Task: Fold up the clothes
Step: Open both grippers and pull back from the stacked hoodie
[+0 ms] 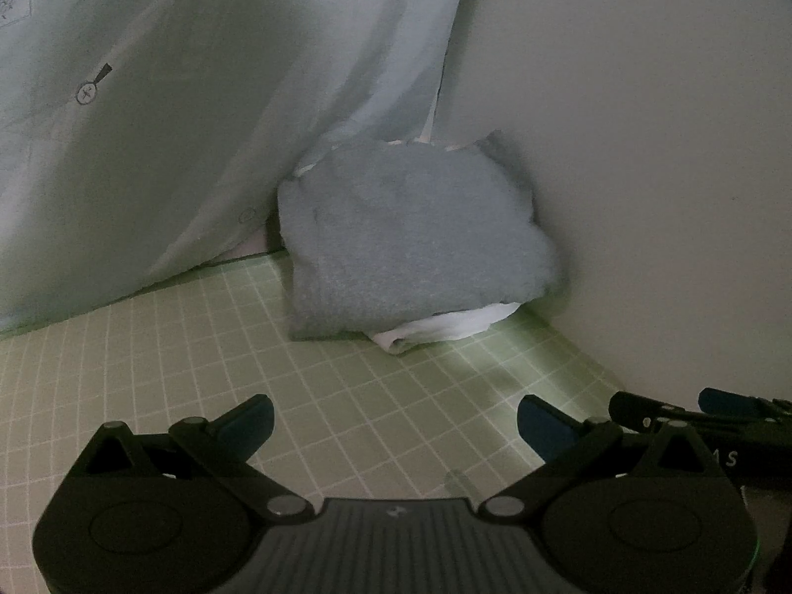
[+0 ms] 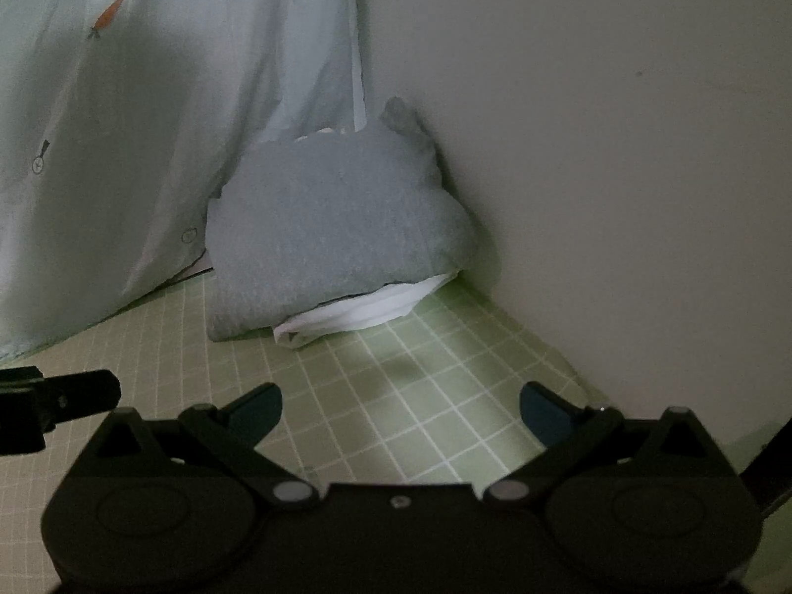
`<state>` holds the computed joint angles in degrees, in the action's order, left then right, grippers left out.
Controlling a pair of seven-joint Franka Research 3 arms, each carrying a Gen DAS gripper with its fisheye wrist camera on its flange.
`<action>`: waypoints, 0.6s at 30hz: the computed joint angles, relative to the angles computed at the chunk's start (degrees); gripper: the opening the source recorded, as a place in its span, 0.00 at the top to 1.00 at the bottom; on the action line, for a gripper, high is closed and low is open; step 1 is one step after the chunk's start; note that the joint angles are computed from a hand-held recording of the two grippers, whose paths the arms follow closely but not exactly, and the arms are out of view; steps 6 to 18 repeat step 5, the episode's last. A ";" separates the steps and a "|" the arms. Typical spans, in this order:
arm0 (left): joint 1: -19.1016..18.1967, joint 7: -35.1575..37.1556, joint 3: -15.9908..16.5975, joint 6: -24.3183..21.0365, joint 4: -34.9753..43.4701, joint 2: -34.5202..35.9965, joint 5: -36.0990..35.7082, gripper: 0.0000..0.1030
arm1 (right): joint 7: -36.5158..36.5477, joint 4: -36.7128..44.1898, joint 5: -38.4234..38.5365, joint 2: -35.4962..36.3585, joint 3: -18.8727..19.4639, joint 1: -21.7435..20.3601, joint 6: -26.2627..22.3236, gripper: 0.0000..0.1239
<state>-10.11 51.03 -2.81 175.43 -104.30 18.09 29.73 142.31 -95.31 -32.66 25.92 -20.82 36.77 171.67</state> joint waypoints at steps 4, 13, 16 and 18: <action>-0.41 -0.75 0.62 0.73 -0.49 -0.34 0.47 0.00 | 0.45 0.02 -0.51 0.01 -0.69 0.58 0.43 0.17; -0.68 -1.15 0.97 0.86 -0.56 -0.42 0.79 0.00 | 0.51 0.04 -0.61 0.02 -0.82 0.68 0.54 0.17; -0.68 -1.15 0.97 0.86 -0.56 -0.42 0.79 0.00 | 0.51 0.04 -0.61 0.02 -0.82 0.68 0.54 0.17; -0.68 -1.15 0.97 0.86 -0.56 -0.42 0.79 0.00 | 0.51 0.04 -0.61 0.02 -0.82 0.68 0.54 0.17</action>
